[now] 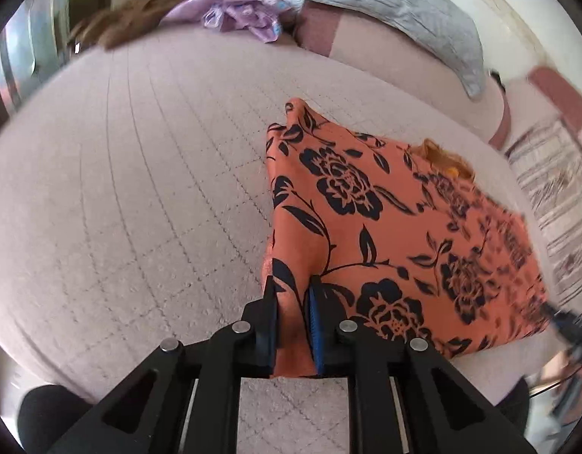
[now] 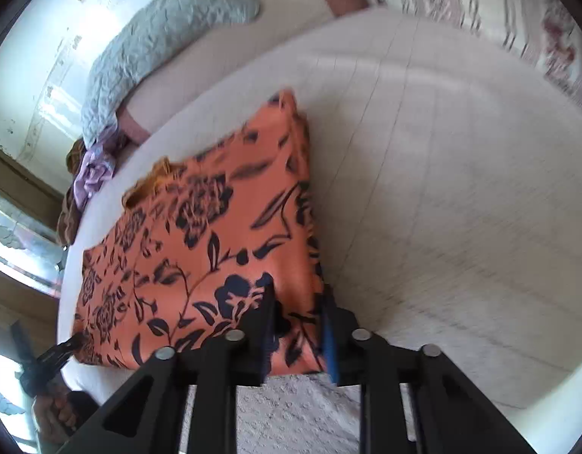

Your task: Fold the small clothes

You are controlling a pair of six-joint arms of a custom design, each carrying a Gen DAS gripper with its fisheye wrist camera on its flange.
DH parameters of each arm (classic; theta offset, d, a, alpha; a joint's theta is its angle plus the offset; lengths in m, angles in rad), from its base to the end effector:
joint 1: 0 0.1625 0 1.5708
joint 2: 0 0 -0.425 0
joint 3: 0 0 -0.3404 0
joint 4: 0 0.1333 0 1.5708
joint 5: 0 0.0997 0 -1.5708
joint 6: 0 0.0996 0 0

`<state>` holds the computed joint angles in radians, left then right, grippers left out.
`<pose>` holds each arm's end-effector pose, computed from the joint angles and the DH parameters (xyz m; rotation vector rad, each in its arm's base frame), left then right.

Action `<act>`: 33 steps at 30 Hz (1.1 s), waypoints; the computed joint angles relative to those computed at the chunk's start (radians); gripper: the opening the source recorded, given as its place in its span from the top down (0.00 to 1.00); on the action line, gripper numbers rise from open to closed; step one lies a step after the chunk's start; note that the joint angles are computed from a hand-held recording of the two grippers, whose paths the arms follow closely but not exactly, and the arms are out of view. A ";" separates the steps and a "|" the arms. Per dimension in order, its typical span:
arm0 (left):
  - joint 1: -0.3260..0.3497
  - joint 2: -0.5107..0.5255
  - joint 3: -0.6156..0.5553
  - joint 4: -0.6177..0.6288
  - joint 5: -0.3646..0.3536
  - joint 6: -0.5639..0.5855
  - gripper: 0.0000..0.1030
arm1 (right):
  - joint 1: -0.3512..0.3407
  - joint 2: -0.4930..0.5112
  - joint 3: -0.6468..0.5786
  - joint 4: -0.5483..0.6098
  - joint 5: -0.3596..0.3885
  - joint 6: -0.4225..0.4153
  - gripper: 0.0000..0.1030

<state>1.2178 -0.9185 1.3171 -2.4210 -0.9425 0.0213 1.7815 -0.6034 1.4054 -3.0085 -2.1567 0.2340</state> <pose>-0.0608 -0.7199 0.3391 0.2827 2.4994 -0.7028 0.2263 -0.6839 0.1514 -0.2816 -2.5369 0.9841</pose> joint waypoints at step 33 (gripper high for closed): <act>-0.117 0.129 0.013 -0.201 0.030 0.102 0.35 | 0.010 0.082 0.099 -0.428 0.120 0.270 0.90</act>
<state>1.1007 -0.7899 1.3297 -2.6221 -0.9125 0.1236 1.7912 -0.5214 1.5044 -3.4367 -2.0366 0.5041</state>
